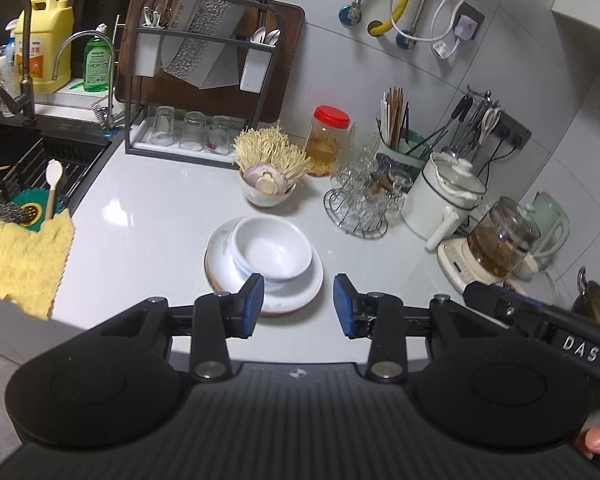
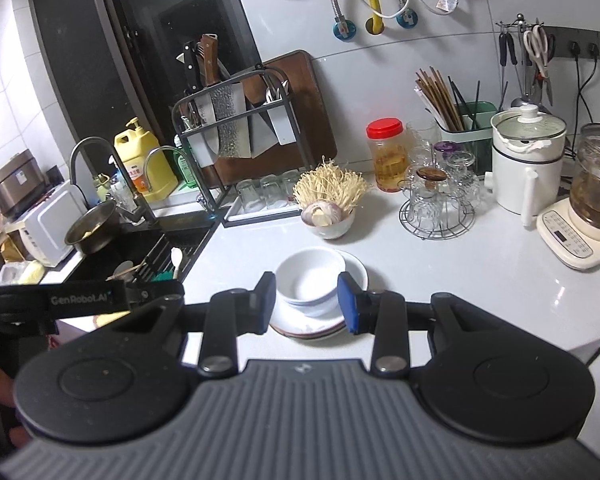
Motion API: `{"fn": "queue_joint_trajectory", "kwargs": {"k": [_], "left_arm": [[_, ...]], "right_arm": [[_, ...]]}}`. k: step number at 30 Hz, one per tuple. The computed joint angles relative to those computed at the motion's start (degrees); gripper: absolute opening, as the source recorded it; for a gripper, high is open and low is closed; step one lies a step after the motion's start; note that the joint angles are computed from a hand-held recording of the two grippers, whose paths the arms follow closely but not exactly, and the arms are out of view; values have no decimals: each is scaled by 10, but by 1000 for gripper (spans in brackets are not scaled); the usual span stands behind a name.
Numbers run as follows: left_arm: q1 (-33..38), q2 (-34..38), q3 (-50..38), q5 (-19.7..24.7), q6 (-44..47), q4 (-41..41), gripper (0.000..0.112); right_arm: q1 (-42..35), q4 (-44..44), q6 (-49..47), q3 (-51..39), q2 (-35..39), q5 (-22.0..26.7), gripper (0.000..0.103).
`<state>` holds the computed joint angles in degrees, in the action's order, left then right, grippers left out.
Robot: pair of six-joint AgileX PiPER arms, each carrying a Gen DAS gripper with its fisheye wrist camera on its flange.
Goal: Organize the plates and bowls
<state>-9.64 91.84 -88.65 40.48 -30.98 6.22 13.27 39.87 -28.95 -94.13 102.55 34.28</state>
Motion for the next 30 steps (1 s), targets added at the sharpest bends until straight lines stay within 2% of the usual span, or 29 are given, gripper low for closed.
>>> {"fn": "queue_joint_trajectory", "kwargs": {"k": [8,15,18,20,22,24,30], "left_arm": [[-56,-66,80,0,-100,81,53],[-92,-109,121,11,-162,141,58],[-112,-123,133,19,-187,167,62],[-126,-129,137,30,-208,189,66],[-138,-134,136,44,-233,211,73],[-152,-140,140,55,-255,238,81],[-190,-150,139,97,-283,282,92]], "right_arm": [[-14,35,-55,78,-52,-4,38],[-13,52,-98,140,-97,-35,39],[-18,69,-112,160,-111,-36,54],[-21,79,-122,177,-123,-44,72],[-14,50,-96,195,-136,-70,85],[-19,58,-102,208,-143,-75,85],[-34,83,-135,230,-160,-67,85]]}}
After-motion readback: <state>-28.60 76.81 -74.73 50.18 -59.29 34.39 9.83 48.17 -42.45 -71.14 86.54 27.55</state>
